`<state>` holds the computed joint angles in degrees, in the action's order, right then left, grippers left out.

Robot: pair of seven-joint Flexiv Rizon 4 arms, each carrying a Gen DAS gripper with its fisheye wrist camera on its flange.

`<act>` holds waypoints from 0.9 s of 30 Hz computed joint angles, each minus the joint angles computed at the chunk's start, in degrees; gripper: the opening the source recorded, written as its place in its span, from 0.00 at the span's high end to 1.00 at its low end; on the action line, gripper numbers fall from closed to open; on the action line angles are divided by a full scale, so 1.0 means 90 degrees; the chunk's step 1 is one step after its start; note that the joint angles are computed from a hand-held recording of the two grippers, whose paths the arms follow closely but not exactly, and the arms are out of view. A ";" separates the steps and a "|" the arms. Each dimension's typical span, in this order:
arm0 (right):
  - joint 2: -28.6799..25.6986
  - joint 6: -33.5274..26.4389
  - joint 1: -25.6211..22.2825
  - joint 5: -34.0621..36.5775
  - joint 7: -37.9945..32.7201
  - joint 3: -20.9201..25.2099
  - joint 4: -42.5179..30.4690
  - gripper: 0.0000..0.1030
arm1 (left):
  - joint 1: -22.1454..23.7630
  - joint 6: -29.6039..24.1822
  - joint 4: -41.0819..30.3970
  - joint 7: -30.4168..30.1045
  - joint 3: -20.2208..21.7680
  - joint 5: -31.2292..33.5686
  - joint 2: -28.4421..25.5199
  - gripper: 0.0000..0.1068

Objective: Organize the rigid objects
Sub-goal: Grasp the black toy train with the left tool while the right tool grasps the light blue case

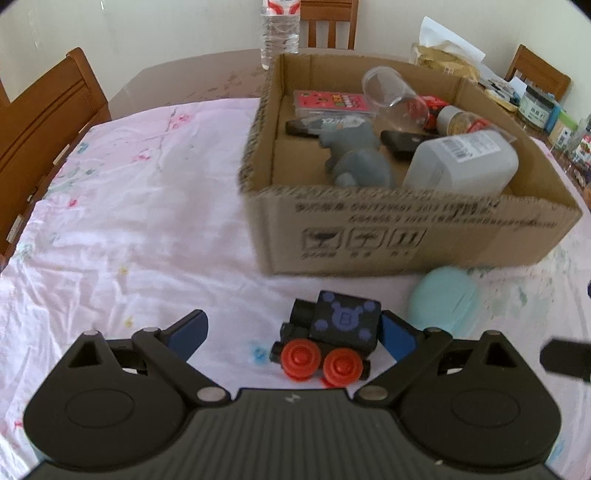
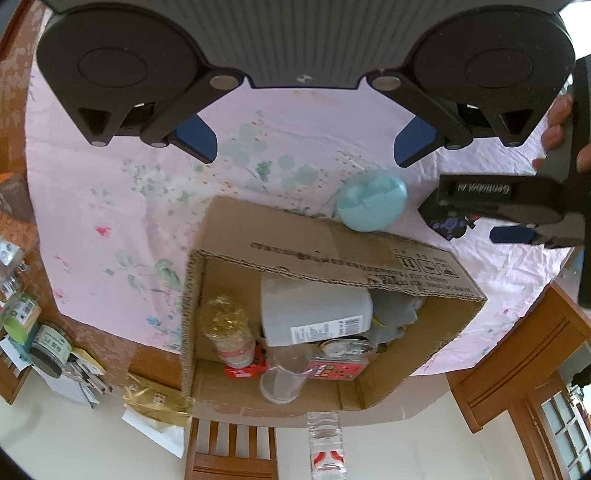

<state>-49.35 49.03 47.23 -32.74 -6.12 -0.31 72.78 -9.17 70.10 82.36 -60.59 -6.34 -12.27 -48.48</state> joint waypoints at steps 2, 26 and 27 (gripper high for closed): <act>-0.0138 -0.0046 0.0007 0.0018 -0.0032 -0.0003 -0.0208 0.00 | 0.0075 0.0015 0.0091 0.0113 -0.0011 0.0036 0.0049 0.09; -0.2400 -0.2359 0.0356 0.0368 0.0611 -0.0543 -0.3977 0.00 | 0.0777 -0.0080 0.0302 0.1418 -0.0386 -0.0333 0.0065 0.08; -0.2520 -0.2541 0.0354 0.0395 0.0575 -0.0536 -0.4210 0.00 | 0.0789 -0.0092 0.0315 0.1467 -0.0393 -0.0357 0.0074 0.08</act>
<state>-72.03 26.17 50.42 -29.19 -0.95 -5.13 34.89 -2.07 69.28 85.19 -47.38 -9.87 -15.48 -47.81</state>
